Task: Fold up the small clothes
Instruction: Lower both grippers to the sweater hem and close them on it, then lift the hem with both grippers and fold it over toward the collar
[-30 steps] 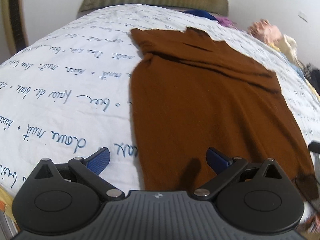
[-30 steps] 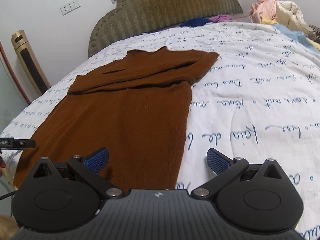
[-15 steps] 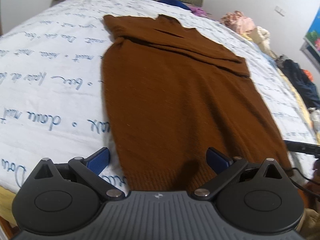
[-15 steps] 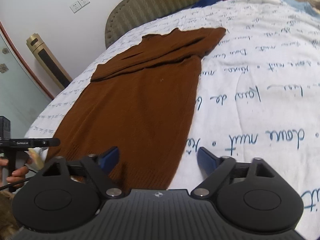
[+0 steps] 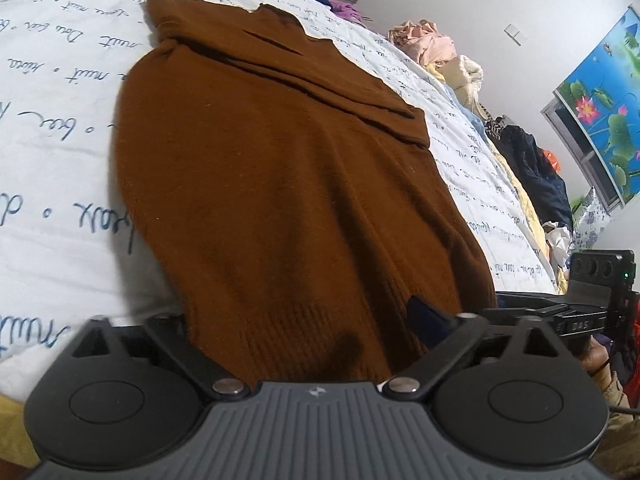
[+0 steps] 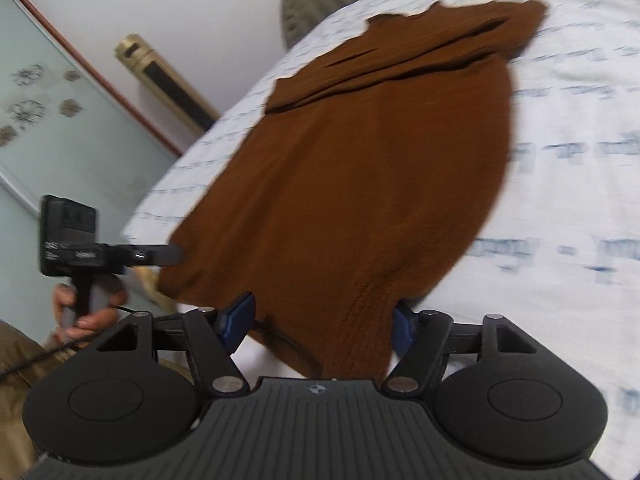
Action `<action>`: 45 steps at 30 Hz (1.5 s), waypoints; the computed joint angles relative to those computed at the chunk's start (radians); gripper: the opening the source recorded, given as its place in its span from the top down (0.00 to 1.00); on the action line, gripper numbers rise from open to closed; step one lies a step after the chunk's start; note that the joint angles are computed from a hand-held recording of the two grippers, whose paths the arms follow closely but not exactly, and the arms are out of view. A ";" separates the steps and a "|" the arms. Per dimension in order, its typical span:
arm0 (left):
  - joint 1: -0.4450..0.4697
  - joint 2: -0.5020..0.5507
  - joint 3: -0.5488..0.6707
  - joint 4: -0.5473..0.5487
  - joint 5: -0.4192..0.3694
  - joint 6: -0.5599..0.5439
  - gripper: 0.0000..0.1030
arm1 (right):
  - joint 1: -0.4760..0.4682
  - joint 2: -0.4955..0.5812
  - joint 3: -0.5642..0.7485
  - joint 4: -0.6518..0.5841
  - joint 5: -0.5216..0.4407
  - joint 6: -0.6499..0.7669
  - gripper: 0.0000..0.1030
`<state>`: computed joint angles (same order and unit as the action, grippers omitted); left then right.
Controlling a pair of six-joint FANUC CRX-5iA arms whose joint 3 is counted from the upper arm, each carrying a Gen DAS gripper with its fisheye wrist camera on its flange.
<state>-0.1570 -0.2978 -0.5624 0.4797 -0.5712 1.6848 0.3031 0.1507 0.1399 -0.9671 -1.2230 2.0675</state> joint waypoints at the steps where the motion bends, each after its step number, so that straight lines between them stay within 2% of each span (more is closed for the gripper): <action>1: 0.000 0.007 0.009 -0.009 -0.003 0.012 0.25 | 0.010 0.013 0.013 -0.003 -0.005 -0.002 0.41; 2: 0.003 0.013 0.013 -0.009 -0.005 0.016 0.31 | 0.022 0.022 0.024 -0.001 -0.005 -0.004 0.42; 4: 0.012 0.020 0.017 -0.001 -0.015 0.022 0.54 | 0.039 0.040 0.047 0.002 -0.010 -0.005 0.45; 5: 0.017 0.018 0.016 -0.001 -0.022 0.030 0.60 | 0.047 0.047 0.057 0.008 -0.010 -0.010 0.53; 6: 0.022 0.020 0.020 -0.007 -0.034 0.043 0.73 | 0.054 0.046 0.058 0.021 -0.004 -0.013 0.58; 7: 0.024 0.020 0.026 -0.027 -0.045 0.067 0.83 | 0.067 0.044 0.058 0.044 0.010 -0.024 0.72; 8: 0.026 0.020 0.030 -0.036 -0.050 0.081 0.85 | 0.077 0.040 0.057 0.064 0.020 -0.032 0.79; 10: 0.024 0.014 0.040 -0.062 -0.055 0.101 0.91 | 0.082 0.029 0.052 0.077 0.027 -0.028 0.80; 18: -0.087 0.054 0.275 -0.487 -0.116 0.346 0.92 | 0.066 -0.012 0.059 0.044 0.070 -0.001 0.81; 23: -0.123 0.081 0.372 -0.642 -0.144 0.440 0.92 | 0.057 -0.019 0.082 0.041 0.132 -0.003 0.81; 35: -0.130 0.134 0.465 -0.774 -0.171 0.558 0.95 | 0.042 0.045 0.153 -0.011 0.227 -0.037 0.81; 45: -0.215 0.164 0.547 -0.968 -0.248 0.654 0.95 | 0.034 0.036 0.133 -0.045 0.260 -0.036 0.81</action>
<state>-0.3719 -0.1333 -0.0154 -0.4880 -0.8192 2.3390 0.3368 0.1863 0.2727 -1.0120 -0.9635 2.0320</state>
